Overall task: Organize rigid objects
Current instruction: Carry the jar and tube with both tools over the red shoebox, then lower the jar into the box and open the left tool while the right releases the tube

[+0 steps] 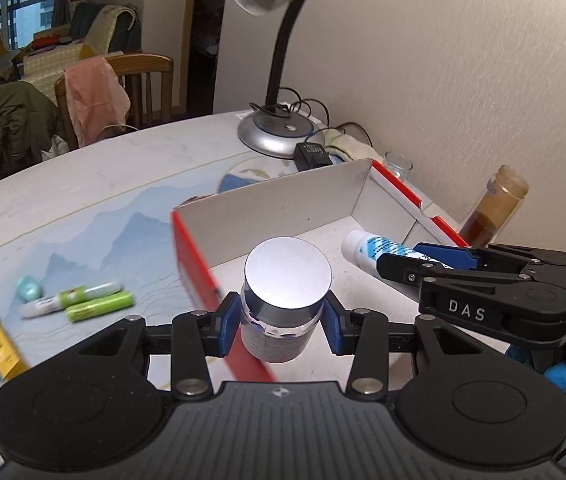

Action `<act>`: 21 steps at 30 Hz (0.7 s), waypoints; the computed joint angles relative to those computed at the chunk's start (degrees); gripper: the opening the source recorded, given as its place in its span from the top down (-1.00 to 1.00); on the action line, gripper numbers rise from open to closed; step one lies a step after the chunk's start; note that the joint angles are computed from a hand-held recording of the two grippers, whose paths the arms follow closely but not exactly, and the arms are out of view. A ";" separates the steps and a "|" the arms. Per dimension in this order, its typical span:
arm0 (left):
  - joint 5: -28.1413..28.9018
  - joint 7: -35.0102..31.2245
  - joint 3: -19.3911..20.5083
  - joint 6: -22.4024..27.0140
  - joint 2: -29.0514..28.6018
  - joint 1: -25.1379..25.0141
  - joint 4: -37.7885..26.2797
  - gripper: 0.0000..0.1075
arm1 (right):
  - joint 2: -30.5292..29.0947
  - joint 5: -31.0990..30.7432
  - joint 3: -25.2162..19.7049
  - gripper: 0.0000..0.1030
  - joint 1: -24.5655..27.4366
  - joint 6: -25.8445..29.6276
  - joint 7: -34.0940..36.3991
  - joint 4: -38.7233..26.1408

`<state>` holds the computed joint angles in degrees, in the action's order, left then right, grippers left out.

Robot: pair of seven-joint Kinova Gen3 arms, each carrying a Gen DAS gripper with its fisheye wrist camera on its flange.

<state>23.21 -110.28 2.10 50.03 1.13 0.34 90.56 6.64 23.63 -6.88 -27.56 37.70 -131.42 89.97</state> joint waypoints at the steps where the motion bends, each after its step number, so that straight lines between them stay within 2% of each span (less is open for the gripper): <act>1: -1.01 1.05 0.52 0.02 1.04 0.56 -0.95 0.22 | 0.43 -0.24 0.21 0.23 0.51 -0.08 0.86 -0.04; 5: -6.08 6.28 2.32 0.83 5.59 3.21 -5.06 0.22 | 2.35 -2.33 0.98 0.23 2.61 -0.73 5.72 0.02; 11: -12.85 12.61 3.28 5.33 12.72 6.63 -11.40 0.22 | 4.70 -9.34 1.39 0.23 5.86 -0.77 14.83 -0.44; 21: -18.16 15.86 3.47 12.04 20.07 9.52 -18.80 0.22 | 6.60 -15.29 1.52 0.23 7.73 -0.36 24.09 -1.09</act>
<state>5.05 -94.42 5.58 62.07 21.20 9.86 71.77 13.24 8.34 -5.36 -19.83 37.34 -107.33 88.88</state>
